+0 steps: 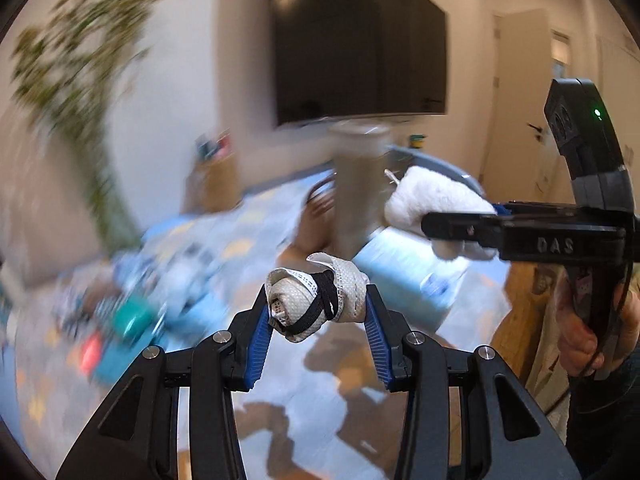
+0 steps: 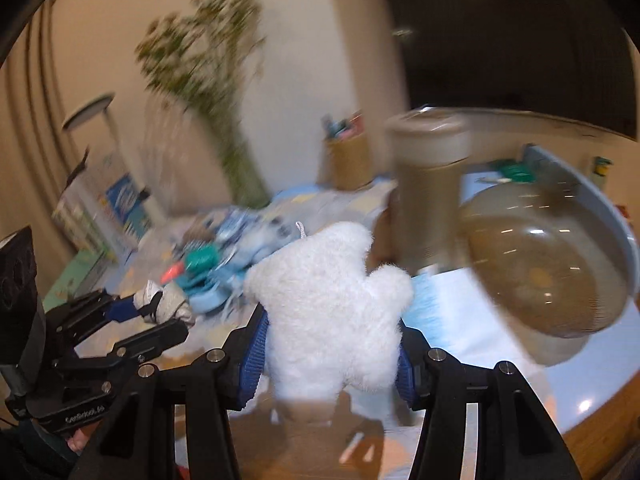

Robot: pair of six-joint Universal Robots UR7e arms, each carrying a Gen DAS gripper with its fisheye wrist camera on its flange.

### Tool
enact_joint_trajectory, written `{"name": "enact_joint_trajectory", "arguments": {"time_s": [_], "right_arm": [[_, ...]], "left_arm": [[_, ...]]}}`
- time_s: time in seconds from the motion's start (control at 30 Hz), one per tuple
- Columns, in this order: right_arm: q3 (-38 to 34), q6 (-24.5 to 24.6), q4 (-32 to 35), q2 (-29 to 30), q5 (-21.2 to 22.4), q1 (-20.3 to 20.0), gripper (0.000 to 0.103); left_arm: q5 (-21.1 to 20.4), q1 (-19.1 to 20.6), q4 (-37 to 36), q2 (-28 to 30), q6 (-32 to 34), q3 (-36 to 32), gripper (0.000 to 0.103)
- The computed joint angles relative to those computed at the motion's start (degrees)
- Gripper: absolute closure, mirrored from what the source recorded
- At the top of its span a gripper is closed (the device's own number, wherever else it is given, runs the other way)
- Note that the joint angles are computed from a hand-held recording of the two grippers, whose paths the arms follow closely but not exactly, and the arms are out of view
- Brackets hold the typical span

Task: Organize soft objects
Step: 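Carry sock and plush toy to the clear glass bowl and open both tools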

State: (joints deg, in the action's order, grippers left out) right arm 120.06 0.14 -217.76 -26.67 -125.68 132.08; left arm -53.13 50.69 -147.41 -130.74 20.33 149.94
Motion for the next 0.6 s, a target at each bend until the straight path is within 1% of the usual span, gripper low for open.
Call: {"name": "enact_joint_trajectory", "arguments": {"time_s": [0.03,0.07,0.17,0.23,0.3,0.33,0.4,0.43,0.5,0.6], "right_arm": [[1.2,0.4,-1.8,-1.2,-1.0,-0.4,0.050],[2.3,0.9,-3.5,-2.4,-1.9,-1.0,0.050],[5.5,3.3,-8.1,-6.2,-5.6,-3.5,0.050],[7.0,5.0,-9.8,-8.2,-6.4,-5.7,0.050],[8.2,7.2,-10.5,-10.1,-5.8,-8.6,0.050],[9.0,8.9,-10.2,-11.3,-4.9,-10.5,0.050],[10.3,11.6,-9.4,-13.2,-2.8,-14.0,0.050],[10.9,12.5,-9.0,-14.0,-1.8,-15.4,0.050],[11.6,14.0,-7.8,-14.8,-1.3,-17.4,0.050],[11.9,14.9,-6.1,-15.7,-0.4,-19.8,0.050]], "left_arm": [[0.6,-2.0,-0.9,2.0,-0.6,0.0,0.063],[0.1,-3.3,-2.2,4.6,-1.3,-0.3,0.063],[-2.6,-5.2,-7.3,13.9,-3.4,-2.1,0.063],[-4.7,-5.5,-10.6,19.8,-4.0,-3.4,0.063],[-7.1,-4.9,-12.8,25.0,-4.9,-5.0,0.063],[-8.8,-4.1,-13.7,29.0,-5.7,-6.6,0.063],[-9.3,-3.3,-16.5,34.9,-6.5,-8.1,0.063],[-9.5,-3.0,-17.4,36.8,-6.7,-8.6,0.063],[-10.2,-2.0,-19.1,40.7,-7.2,-9.8,0.063],[-9.2,-1.4,-23.5,46.9,-6.2,-10.8,0.063]]}}
